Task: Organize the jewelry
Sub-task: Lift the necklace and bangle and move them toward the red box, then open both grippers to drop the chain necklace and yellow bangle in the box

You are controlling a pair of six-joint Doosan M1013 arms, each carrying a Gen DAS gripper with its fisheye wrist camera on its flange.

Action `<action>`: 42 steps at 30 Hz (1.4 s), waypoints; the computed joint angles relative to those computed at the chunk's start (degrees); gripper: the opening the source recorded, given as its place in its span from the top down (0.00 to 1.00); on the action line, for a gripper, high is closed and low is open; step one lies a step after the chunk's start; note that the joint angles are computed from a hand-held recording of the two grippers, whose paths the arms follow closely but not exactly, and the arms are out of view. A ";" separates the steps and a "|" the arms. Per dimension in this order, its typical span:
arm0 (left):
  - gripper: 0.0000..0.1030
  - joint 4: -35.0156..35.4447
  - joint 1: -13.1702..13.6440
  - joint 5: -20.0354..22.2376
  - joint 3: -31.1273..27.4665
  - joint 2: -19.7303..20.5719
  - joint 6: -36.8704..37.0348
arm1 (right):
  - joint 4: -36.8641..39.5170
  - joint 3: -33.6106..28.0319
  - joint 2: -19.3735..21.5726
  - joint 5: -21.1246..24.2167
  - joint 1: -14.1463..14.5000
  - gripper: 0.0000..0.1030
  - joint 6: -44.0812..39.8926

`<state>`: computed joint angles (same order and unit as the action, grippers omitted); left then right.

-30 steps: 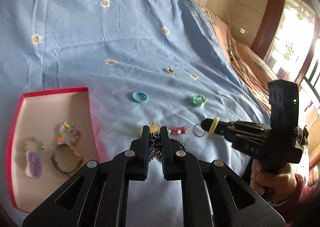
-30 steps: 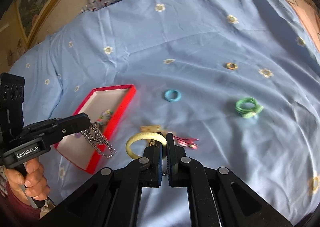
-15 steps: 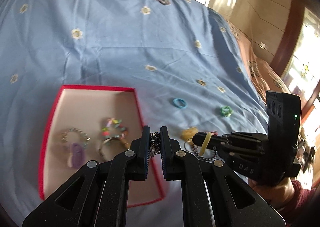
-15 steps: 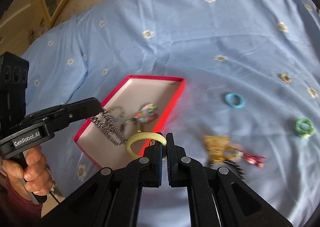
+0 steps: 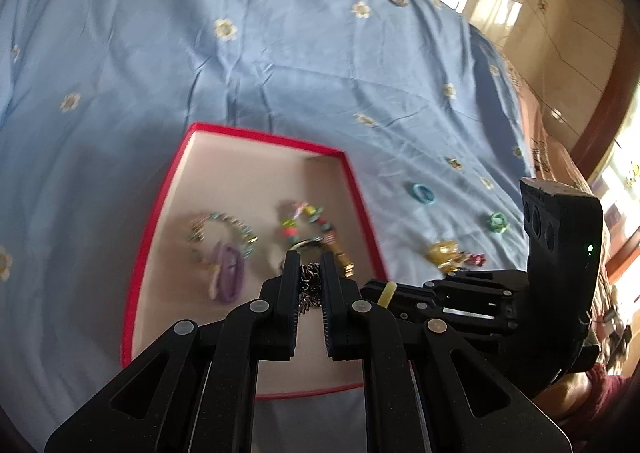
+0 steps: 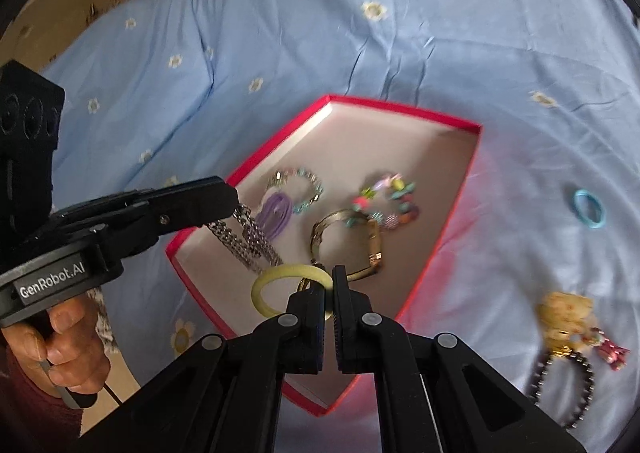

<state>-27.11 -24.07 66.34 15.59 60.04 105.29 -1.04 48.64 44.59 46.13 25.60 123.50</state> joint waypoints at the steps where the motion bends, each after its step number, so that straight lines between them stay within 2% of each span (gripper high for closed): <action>1: 0.92 0.29 0.18 0.10 -0.16 0.24 -0.59 | 0.55 -0.91 0.63 1.02 0.01 0.97 -0.71; 7: 0.92 2.87 0.96 1.59 -2.96 2.46 -3.92 | 1.92 -6.69 4.46 7.84 0.07 0.97 -3.47; 12: 0.92 5.50 1.23 4.36 -7.39 5.28 -6.45 | 1.64 -9.84 6.34 11.47 0.26 0.97 -4.42; 19: 0.92 7.83 1.00 6.01 -8.99 6.59 -7.11 | 0.99 -10.55 6.70 12.09 0.44 0.97 -4.62; 25: 0.92 8.32 1.10 6.96 -9.55 7.02 -7.94 | 1.45 -10.13 6.49 11.42 0.39 0.92 -4.41; 29: 0.91 8.76 1.14 5.06 -6.24 5.24 -8.18 | 1.60 -8.54 5.53 9.69 0.36 0.92 -4.11; 31: 0.86 8.97 1.07 4.72 -5.62 4.81 -8.46 | 1.36 -7.42 4.81 8.56 0.37 0.91 -3.51; 35: 0.77 9.12 0.91 2.21 -1.40 2.57 -7.86 | 0.98 -5.67 3.71 7.09 0.36 0.81 -2.71; 40: 0.73 9.09 0.74 0.26 1.95 0.65 -7.39 | 1.45 -5.18 3.52 6.88 0.44 0.80 -2.96; 42: 0.67 8.82 0.70 -1.21 4.27 -0.69 -6.87 | 1.24 -4.26 2.94 6.02 0.53 0.80 -2.73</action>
